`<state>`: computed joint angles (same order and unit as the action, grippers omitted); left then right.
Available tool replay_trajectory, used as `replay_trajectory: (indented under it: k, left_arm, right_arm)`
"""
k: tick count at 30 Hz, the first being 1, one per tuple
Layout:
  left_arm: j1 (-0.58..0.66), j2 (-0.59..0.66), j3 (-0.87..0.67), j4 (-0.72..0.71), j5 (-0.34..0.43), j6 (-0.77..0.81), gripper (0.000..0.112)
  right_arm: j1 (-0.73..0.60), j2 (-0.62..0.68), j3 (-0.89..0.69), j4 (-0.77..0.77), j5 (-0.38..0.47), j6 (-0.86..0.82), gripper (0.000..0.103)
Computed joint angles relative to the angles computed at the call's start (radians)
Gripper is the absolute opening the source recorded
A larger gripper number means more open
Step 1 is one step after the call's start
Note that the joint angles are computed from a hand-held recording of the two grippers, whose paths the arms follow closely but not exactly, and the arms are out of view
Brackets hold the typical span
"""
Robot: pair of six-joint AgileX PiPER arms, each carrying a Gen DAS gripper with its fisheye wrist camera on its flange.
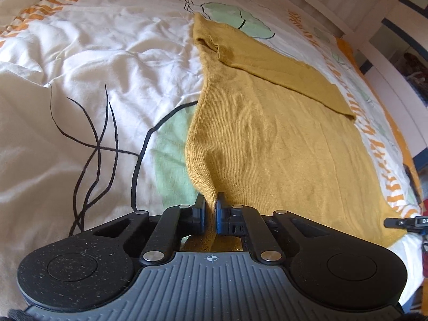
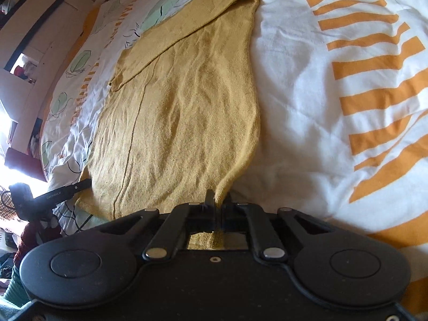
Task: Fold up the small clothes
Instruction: 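Lift the hem with both grippers and fold it over toward the collar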
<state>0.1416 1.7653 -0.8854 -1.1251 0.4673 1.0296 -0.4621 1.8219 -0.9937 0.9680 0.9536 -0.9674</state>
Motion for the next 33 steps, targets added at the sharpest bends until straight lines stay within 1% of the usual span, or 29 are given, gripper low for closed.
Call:
replay_trajectory:
  k: [2, 5, 7, 10, 12, 15, 18, 20, 25, 29, 31, 33]
  left_arm:
    - [0.000, -0.016, 0.004, -0.015, -0.003, 0.000, 0.006]
    - [0.019, -0.036, -0.010, -0.051, 0.024, 0.003, 0.006]
    - [0.027, -0.049, -0.031, -0.066, 0.040, -0.003, 0.006]
    - [0.021, -0.056, -0.082, -0.084, 0.040, -0.009, 0.006]
    - [0.021, -0.044, -0.130, -0.106, 0.055, -0.010, 0.006]
    - [0.011, -0.010, -0.213, -0.132, 0.054, -0.029, 0.006]
    - [-0.009, 0.035, -0.306, -0.140, 0.024, -0.048, 0.006]
    - [-0.019, 0.078, -0.381, -0.152, 0.015, -0.061, 0.006]
    - [-0.051, 0.221, -0.622, -0.025, -0.014, -0.253, 0.006]
    - [-0.083, 0.360, -0.841, 0.160, -0.022, -0.465, 0.006]
    - [-0.096, 0.439, -0.963, 0.272, -0.013, -0.583, 0.006]
    - [-0.108, 0.526, -1.099, 0.396, 0.013, -0.715, 0.006]
  right_arm:
    - [-0.029, -0.001, 0.026, 0.090, 0.020, -0.052, 0.012]
    - [-0.072, 0.002, 0.049, 0.195, 0.058, -0.109, 0.012]
    - [-0.082, 0.001, 0.052, 0.256, 0.070, -0.135, 0.012]
    - [-0.080, 0.004, 0.029, 0.325, 0.083, -0.155, 0.012]
    - [-0.062, 0.007, -0.004, 0.360, 0.079, -0.156, 0.012]
    - [-0.041, 0.027, -0.071, 0.413, 0.074, -0.158, 0.012]
    - [-0.015, 0.061, -0.146, 0.462, 0.052, -0.151, 0.012]
    - [0.009, 0.089, -0.207, 0.489, 0.022, -0.146, 0.012]
    - [0.054, 0.202, -0.400, 0.523, -0.046, -0.082, 0.012]
    - [0.092, 0.320, -0.597, 0.488, -0.107, 0.017, 0.012]
    - [0.113, 0.387, -0.708, 0.442, -0.139, 0.087, 0.012]
    - [0.129, 0.461, -0.827, 0.385, -0.158, 0.182, 0.012]
